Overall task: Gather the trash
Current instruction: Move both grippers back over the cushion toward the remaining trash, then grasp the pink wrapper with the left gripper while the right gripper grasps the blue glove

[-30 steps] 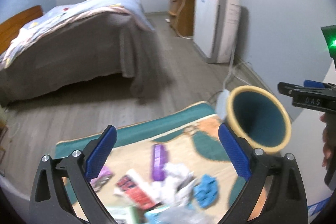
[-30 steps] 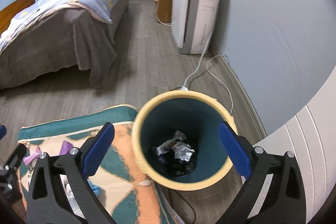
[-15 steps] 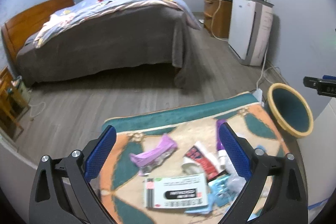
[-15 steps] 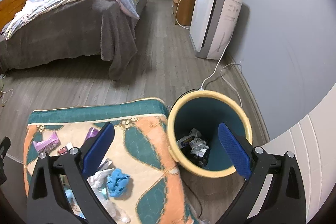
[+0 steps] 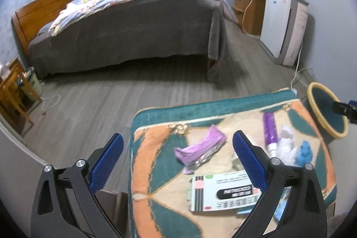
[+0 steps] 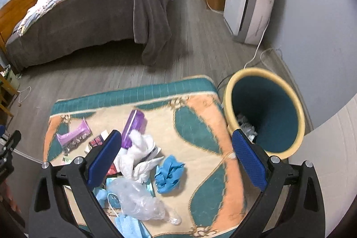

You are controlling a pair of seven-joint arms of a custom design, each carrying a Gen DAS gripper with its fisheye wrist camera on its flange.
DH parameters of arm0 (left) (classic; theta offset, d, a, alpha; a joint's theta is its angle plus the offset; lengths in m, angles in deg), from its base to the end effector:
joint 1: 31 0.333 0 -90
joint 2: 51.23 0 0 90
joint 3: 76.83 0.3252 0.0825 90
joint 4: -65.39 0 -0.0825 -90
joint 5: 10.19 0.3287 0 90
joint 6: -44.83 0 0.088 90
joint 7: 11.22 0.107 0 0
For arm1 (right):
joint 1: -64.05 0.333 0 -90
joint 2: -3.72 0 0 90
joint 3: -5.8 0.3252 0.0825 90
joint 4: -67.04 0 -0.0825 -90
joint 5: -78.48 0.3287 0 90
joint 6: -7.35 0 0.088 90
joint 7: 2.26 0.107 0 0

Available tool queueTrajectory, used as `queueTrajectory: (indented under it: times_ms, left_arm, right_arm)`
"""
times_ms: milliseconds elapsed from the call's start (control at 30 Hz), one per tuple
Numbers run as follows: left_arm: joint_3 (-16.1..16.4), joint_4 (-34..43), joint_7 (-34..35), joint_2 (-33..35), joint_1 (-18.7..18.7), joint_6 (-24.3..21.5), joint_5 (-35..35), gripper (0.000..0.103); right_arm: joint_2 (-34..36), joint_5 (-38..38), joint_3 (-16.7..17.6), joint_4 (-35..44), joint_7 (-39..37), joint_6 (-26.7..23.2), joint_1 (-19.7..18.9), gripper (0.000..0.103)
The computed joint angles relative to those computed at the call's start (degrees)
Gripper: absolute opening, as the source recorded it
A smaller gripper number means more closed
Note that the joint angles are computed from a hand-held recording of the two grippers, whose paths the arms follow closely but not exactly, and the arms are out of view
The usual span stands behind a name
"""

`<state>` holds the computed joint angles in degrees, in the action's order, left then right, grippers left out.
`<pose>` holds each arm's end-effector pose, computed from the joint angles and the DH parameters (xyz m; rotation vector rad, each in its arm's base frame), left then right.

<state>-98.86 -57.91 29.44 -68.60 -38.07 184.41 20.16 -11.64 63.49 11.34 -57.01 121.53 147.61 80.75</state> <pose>0.3905 -0.2428 0.6060 -1.7634 1.7203 -0.6121 0.4263 0.1796 0.5956 -1.8276 1.9080 -0.5339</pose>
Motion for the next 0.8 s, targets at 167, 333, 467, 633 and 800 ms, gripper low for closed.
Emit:
queueTrajectory:
  times_ms: [167,333,467,633,800]
  left_arm:
    - [1.90,-0.79,2.04,0.89,-0.41,0.53,-3.42,0.097]
    - [2.40,-0.50,6.00,3.60,-0.70,2.64,-4.27,0.097]
    - [3.37,0.49,7.09,6.78,-1.41,3.15,-5.61,0.097]
    - [4.52,2.13,6.75,10.45,-2.32,3.79,-3.66,0.097]
    - [5.91,3.06,7.80,14.38,-3.77,4.90,-0.30,0.097]
  right_arm:
    - [2.37,5.02,-0.90,-0.25,-1.15,-1.30,0.98,0.097]
    - [4.49,2.54,-0.62,0.37,0.29,-2.15,-0.11,0.097]
    - [6.19,1.81,-0.94,0.38,1.66,-3.00,-0.85,0.097]
    - [7.99,0.66,-0.84,0.88,2.81,-4.97,-0.93,0.097]
    - [8.53,1.89,-0.97,0.56,0.81,-6.02,-0.44,0.097]
